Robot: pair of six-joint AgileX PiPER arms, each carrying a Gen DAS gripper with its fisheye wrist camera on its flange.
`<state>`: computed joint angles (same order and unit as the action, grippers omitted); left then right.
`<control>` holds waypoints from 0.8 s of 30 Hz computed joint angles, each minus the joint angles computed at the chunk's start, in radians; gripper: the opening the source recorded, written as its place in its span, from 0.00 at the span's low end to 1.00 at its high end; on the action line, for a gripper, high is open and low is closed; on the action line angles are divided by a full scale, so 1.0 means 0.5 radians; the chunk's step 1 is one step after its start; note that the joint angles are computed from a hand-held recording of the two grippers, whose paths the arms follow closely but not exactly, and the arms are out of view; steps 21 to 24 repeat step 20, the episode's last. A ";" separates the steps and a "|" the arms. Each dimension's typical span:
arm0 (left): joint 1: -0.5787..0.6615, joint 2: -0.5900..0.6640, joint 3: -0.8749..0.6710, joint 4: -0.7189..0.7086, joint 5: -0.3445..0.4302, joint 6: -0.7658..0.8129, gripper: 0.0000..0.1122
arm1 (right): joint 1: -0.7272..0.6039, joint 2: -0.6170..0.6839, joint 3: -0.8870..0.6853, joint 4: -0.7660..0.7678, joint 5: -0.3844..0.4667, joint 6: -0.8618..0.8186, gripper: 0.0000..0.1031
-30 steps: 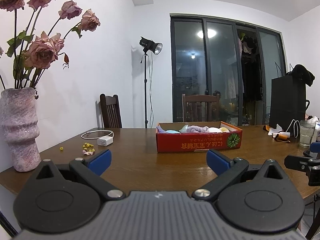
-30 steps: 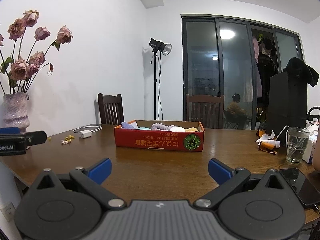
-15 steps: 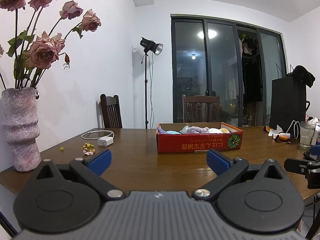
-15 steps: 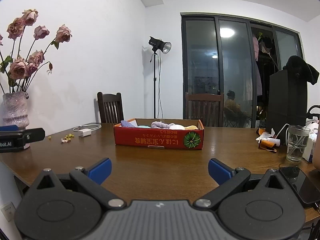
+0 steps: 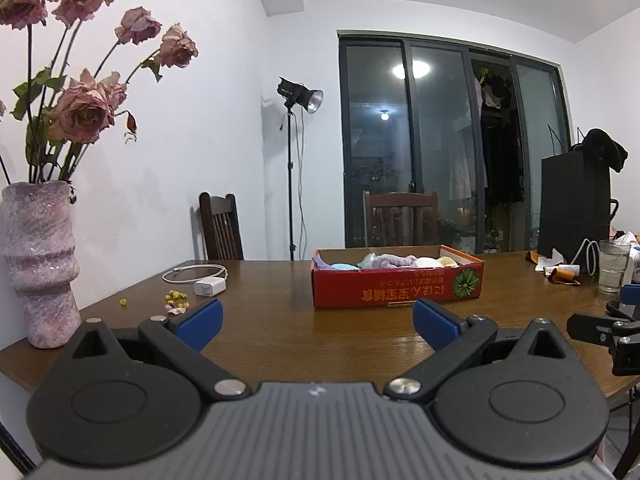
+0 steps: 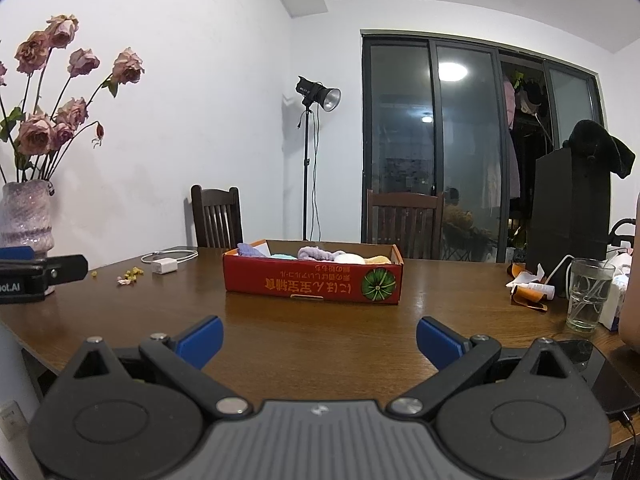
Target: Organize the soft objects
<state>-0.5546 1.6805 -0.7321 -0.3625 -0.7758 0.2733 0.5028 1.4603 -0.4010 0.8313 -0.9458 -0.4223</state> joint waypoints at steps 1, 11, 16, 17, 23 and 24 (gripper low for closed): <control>-0.004 0.003 0.001 -0.007 -0.011 0.008 0.92 | 0.001 0.000 0.002 0.000 -0.002 0.002 1.00; -0.010 -0.004 0.025 0.018 -0.052 -0.016 0.92 | 0.007 0.001 0.010 -0.005 -0.020 0.011 1.00; -0.004 -0.001 0.022 0.033 -0.043 -0.024 0.92 | 0.006 0.008 0.020 -0.017 -0.031 0.031 1.00; -0.001 -0.003 0.022 0.039 -0.037 -0.029 0.92 | 0.005 0.006 0.021 -0.017 -0.030 0.032 1.00; 0.002 -0.005 0.019 0.035 -0.013 -0.042 0.92 | 0.002 0.004 0.023 -0.020 -0.027 0.035 1.00; 0.002 -0.005 0.019 0.035 -0.013 -0.042 0.92 | 0.002 0.004 0.023 -0.020 -0.027 0.035 1.00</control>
